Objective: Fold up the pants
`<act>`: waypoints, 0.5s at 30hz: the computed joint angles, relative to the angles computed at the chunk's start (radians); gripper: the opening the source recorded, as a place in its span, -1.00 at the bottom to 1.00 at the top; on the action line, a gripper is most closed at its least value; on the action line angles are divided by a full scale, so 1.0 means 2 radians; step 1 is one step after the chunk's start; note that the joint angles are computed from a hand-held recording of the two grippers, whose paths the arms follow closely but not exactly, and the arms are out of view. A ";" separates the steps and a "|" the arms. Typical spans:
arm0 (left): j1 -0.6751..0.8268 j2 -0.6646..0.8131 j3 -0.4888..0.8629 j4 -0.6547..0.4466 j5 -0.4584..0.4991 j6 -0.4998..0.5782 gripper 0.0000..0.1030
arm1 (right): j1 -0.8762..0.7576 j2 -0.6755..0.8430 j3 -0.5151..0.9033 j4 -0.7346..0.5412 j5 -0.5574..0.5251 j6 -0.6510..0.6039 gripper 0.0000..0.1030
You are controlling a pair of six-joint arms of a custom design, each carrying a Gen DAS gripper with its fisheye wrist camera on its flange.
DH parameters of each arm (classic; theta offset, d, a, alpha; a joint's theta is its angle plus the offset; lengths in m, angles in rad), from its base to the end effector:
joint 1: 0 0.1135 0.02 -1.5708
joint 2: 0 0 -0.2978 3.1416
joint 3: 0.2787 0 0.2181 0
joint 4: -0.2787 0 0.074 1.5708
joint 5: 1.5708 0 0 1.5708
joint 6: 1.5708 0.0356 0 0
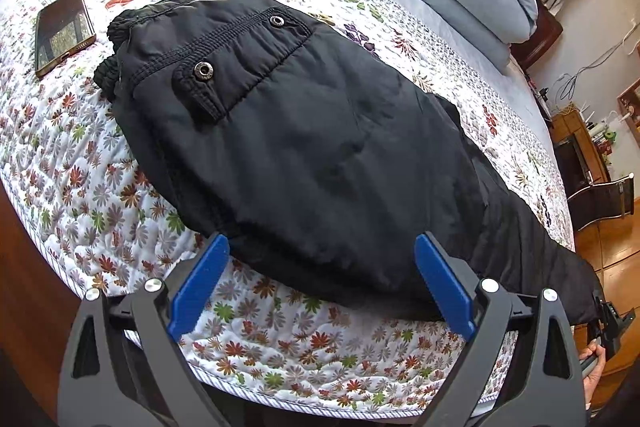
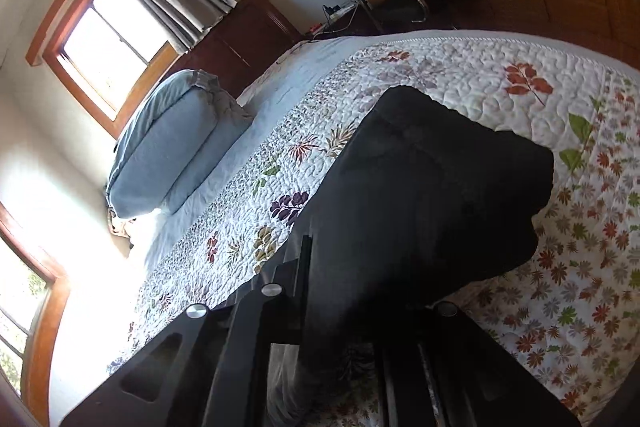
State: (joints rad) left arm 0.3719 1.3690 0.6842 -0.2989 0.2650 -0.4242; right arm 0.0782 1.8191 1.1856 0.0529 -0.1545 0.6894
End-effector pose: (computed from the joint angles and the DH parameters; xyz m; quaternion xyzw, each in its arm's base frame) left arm 0.2090 0.0715 0.2289 -0.3325 0.8895 -0.1339 0.2834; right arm 0.3874 0.0358 0.2665 0.2290 0.8477 0.2403 0.4138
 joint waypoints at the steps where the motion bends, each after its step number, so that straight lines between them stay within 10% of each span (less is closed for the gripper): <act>1: 0.002 -0.002 -0.001 0.001 0.002 0.000 0.83 | 0.007 -0.002 0.007 -0.008 0.007 -0.004 -0.83; 15: -0.027 -0.017 0.017 -0.017 -0.022 0.014 0.85 | 0.092 -0.035 0.021 -0.041 0.083 -0.058 -0.71</act>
State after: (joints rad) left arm 0.3182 1.3352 0.7190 -0.3334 0.2209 -0.3959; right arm 0.2628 1.7481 1.2282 -0.0295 0.0125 0.5725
